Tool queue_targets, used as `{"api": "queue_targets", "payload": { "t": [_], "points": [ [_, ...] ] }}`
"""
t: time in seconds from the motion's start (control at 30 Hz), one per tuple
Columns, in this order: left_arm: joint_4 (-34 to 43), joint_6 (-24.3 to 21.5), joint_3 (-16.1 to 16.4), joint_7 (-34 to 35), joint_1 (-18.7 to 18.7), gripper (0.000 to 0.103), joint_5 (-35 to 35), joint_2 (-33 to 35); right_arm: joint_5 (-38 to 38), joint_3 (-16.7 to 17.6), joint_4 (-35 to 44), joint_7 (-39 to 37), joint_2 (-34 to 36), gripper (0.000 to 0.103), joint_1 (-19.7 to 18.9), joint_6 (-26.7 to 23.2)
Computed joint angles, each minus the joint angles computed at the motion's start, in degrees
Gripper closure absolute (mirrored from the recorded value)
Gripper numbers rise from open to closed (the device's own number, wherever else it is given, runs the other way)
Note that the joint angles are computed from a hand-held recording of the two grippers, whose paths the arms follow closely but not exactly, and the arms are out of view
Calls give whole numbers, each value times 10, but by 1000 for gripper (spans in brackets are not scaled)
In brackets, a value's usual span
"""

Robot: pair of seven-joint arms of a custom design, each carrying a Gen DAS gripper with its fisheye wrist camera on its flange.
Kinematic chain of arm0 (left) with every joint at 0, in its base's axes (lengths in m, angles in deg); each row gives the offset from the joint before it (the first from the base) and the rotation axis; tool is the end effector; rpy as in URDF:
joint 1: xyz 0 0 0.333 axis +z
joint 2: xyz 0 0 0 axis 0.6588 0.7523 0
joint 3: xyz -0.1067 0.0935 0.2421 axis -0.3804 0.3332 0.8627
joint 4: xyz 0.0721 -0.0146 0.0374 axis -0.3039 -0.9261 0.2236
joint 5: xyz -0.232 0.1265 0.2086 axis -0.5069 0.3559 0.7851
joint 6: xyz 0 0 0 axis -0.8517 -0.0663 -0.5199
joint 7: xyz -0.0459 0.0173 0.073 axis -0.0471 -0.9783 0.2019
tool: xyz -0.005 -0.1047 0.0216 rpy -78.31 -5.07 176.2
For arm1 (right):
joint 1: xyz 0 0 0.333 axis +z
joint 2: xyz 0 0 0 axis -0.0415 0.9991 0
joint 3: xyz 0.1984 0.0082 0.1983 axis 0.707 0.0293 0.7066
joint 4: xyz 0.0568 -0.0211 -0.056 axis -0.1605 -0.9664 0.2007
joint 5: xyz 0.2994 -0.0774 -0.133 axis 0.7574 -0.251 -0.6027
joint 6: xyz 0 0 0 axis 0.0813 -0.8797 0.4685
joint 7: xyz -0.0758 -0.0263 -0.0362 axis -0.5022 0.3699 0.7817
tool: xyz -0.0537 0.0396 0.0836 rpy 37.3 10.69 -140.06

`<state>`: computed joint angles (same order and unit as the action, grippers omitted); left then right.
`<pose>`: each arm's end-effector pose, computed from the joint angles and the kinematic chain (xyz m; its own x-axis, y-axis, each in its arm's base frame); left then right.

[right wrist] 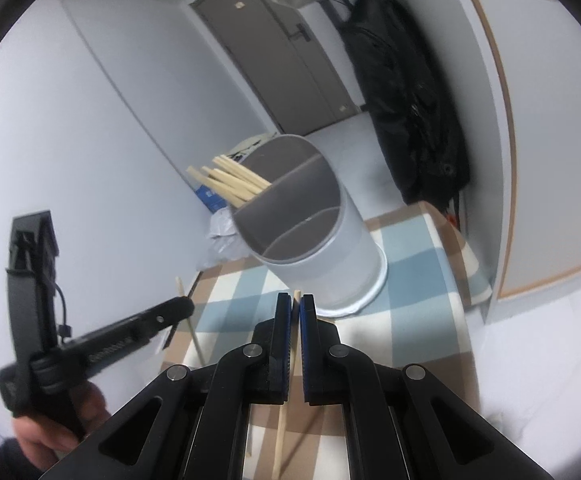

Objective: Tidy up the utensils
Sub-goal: 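Lift and carry both held chopsticks upright over the white utensil holder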

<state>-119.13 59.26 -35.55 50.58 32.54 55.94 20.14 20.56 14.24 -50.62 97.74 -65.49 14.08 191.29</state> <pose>0.4769 -0.1627 0.6188 -0.4022 -0.8930 0.2018 -0.7374 0.1854 -0.6495 0.4348 0.1087 0.5829 -0.0557 -0.8935 -0.4455 -0.5723 0.3942 -0.7191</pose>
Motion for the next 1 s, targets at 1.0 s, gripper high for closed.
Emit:
{"api": "queue_targets", "payload": {
  "t": [1.0],
  "points": [
    [119, -81, 5, 122, 14, 102, -97, 47, -185, 71, 41, 106, -2, 100, -91, 21]
  ]
}}
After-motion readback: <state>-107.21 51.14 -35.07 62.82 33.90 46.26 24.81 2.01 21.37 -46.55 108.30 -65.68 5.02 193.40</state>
